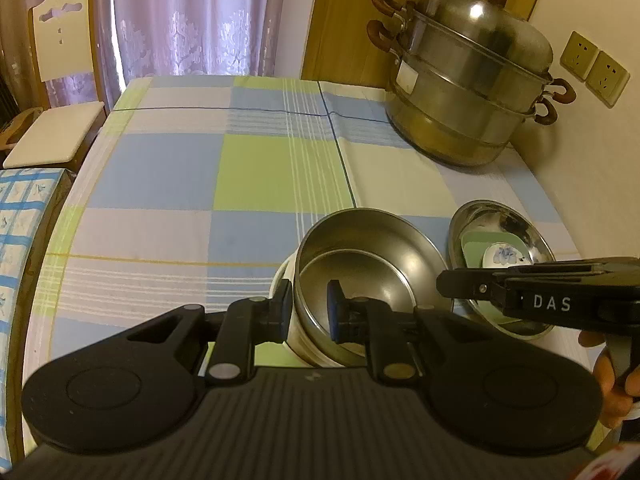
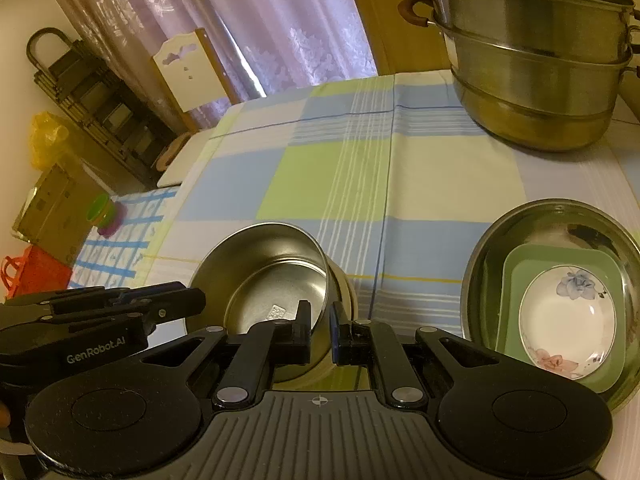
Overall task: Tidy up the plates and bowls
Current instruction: 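Lift the steel bowl and carry it toward the stacked bowls, then lower the steel bowl into the cream bowl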
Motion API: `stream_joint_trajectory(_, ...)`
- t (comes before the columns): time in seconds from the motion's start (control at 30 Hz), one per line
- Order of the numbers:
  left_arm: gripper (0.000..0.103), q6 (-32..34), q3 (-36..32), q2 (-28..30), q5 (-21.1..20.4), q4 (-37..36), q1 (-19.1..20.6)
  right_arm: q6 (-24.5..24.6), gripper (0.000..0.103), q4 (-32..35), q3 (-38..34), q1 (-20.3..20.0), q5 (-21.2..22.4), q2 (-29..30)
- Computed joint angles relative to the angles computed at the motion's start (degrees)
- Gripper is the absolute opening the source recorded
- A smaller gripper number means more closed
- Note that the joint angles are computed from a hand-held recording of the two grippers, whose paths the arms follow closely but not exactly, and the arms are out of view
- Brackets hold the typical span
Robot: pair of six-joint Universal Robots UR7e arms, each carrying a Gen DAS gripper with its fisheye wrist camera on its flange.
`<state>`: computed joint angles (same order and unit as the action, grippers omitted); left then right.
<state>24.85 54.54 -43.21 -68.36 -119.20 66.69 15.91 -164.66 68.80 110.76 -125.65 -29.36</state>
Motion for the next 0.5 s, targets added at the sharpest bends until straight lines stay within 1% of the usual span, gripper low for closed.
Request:
stream_joint_trajectory(0.23, 0.015, 0.6, 0.2, -0.1, 0.1, -0.3, 0.1, -3.3, 0.009, -3.0, 0.5, 0.1, -1.5, 0.9)
stream_joint_trajectory(0.37, 0.013, 1.3, 0.6, 0.0, 1.0, -0.7, 0.1, -3.4, 0.009, -3.1, 1.3, -0.4, -0.3, 0.7)
stream_joint_trajectory(0.5, 0.013, 0.8, 0.2, 0.4, 1.3, -0.1, 0.3, -2.7, 0.009, -2.9, 1.3, -0.6, 0.0, 0.7)
